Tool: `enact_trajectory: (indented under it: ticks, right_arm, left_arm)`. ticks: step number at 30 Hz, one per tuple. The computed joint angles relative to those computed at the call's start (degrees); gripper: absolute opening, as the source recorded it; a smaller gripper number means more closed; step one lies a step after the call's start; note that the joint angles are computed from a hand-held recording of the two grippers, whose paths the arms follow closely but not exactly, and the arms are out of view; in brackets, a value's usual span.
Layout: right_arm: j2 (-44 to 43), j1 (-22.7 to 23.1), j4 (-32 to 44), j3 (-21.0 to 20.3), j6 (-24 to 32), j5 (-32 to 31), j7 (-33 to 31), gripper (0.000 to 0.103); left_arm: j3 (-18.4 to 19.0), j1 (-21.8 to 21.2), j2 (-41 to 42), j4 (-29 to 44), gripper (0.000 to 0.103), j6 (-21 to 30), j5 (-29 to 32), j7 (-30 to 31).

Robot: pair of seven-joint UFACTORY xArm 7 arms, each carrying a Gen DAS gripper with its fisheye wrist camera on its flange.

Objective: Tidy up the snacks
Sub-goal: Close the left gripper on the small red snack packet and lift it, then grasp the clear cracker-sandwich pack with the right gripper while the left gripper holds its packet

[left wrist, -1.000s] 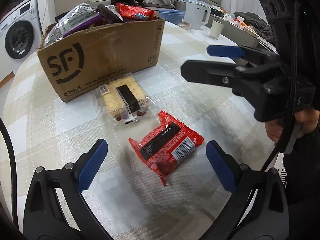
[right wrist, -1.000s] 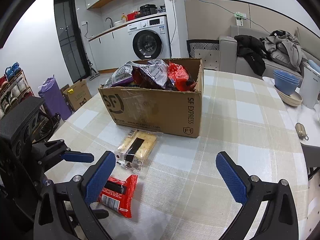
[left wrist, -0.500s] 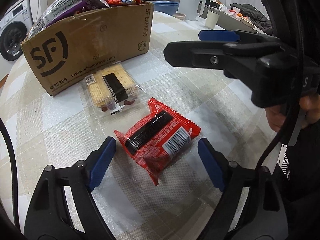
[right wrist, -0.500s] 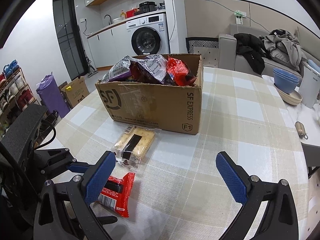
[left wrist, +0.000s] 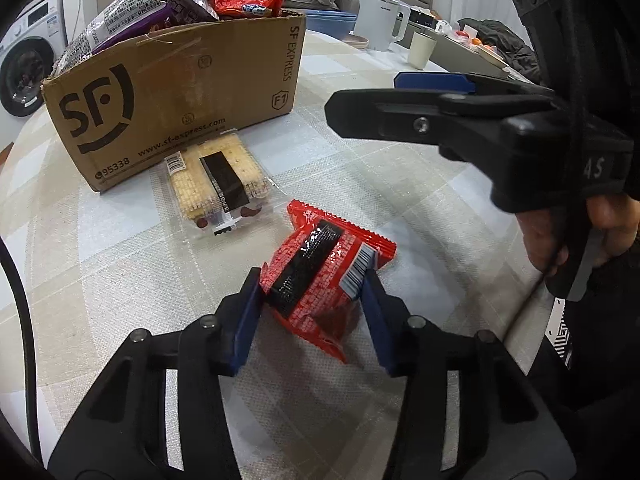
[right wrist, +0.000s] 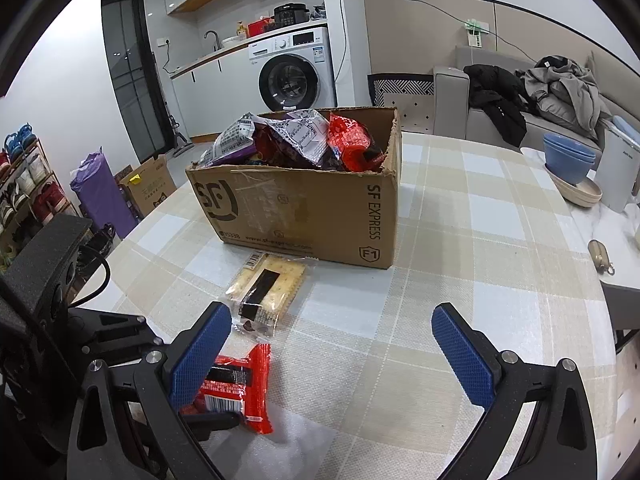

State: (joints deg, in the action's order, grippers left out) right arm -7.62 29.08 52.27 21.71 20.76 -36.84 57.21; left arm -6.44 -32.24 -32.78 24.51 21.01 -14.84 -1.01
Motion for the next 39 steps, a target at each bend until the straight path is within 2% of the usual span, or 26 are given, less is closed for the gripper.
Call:
enact_trajectory:
  ticks: [4, 12, 17, 24, 29, 34, 39]
  right_arm:
    - [-0.4, -0.2, -0.1, 0.1, -0.4, -0.3, 0.1, 0.102]
    - [-2.4, -2.4, -1.4, 1.1, -2.9, -3.4, 4.3, 0.102]
    - [-2.1, -3.0, -1.7, 1.4, -3.3, -2.4, 4.0, 0.102]
    - [-0.7, -2.1, -1.4, 0.7, -3.2, -0.4, 2.5, 0.102]
    - [0.4, -2.0, -0.9, 0.5, -4.1, -0.8, 4.1, 0.102]
    - [2.8, -0.7, 0.2, -0.4, -3.5, -0.3, 4.4, 0.102]
    - [7.5, 2.1, 3.7, -2.0, -0.6, 1.3, 2.7, 0.102]
  left_arm:
    - [0.2, 0.3, -0.9, -0.4, 0.045, 0.3, 0.2, -0.1]
    - [1.0, 2.0, -5.6, -1.8, 0.045, 1.5, 0.8, -0.7]
    - [2.2, 4.1, -9.0, -3.1, 0.045, 0.7, 1.1, -1.8]
    - [3.1, 8.4, -10.4, -4.2, 0.045, -2.8, 1.9, -5.1]
    - [4.4, 10.2, -10.0, -4.9, 0.045, -5.5, 2.9, -6.2]
    - [4.4, 12.5, -11.6, -6.2, 0.045, -4.8, 4.7, -6.7]
    - [4.4, 13.5, -12.8, -6.8, 0.045, -4.6, 5.3, -7.8]
